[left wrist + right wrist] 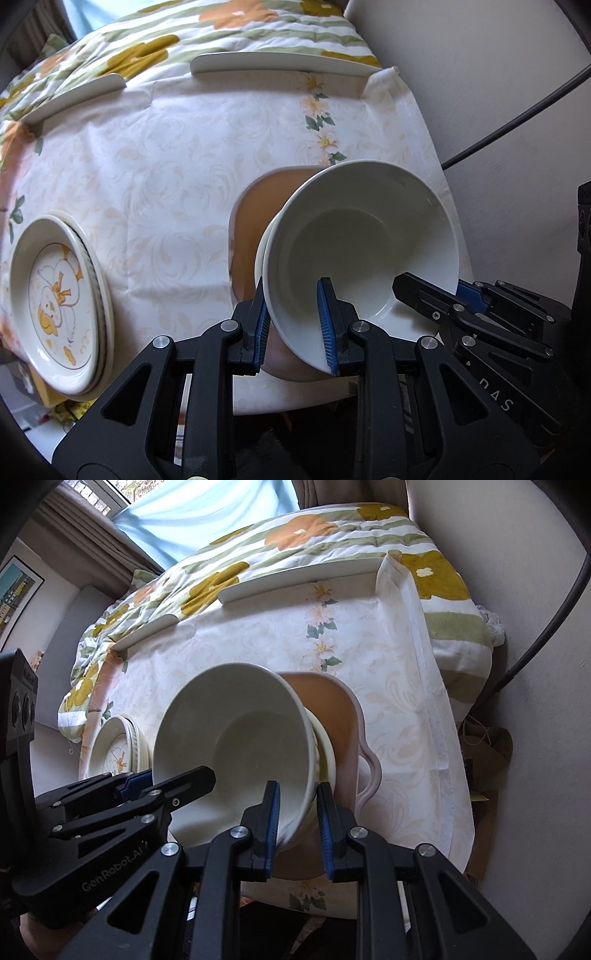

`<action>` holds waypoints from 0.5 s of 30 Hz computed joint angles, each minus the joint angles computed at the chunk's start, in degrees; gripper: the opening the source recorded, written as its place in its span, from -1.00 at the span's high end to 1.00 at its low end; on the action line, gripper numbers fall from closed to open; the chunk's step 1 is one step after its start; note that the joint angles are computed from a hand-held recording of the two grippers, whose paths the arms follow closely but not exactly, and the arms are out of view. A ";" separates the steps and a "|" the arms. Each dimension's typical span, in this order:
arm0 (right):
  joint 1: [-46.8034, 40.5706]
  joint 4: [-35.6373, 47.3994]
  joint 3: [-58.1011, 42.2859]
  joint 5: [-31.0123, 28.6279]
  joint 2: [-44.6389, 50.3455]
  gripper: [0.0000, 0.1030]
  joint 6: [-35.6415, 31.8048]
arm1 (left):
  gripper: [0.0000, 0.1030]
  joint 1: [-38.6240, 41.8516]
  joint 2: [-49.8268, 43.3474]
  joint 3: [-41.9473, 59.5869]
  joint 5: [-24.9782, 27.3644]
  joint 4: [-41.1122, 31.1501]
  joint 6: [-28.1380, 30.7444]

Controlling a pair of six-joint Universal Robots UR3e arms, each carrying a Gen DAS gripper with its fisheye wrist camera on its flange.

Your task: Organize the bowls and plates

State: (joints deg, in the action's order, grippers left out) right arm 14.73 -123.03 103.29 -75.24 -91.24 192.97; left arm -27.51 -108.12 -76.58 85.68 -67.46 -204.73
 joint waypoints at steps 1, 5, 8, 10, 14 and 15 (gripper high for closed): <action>-0.24 -0.14 0.40 0.36 0.01 0.65 0.01 | 0.58 0.00 -0.12 -0.10 0.15 0.12 -0.21; -0.32 -0.24 0.26 0.45 0.26 0.64 -0.80 | 0.58 -0.09 -0.85 0.67 0.85 -0.13 -0.34; 0.13 0.55 -0.65 0.14 0.72 0.64 -1.26 | 0.58 -0.62 -1.52 2.03 2.04 -1.42 -0.42; 0.29 0.49 -0.63 0.11 0.71 0.61 -1.51 | 0.58 -0.99 -1.76 2.45 2.88 -1.80 -0.56; 0.72 1.03 -1.14 -0.59 0.87 0.60 -2.25 | 0.58 -1.79 -2.86 4.35 4.63 -3.45 -0.62; 1.07 1.22 -1.43 -1.13 0.98 0.60 -2.31 | 0.58 -1.88 -3.02 4.51 4.82 -3.64 -0.65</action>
State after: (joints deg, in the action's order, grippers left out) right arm 15.80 -121.82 101.86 -76.37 -90.27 190.66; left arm -29.39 -111.14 -72.08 90.50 -71.10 -205.38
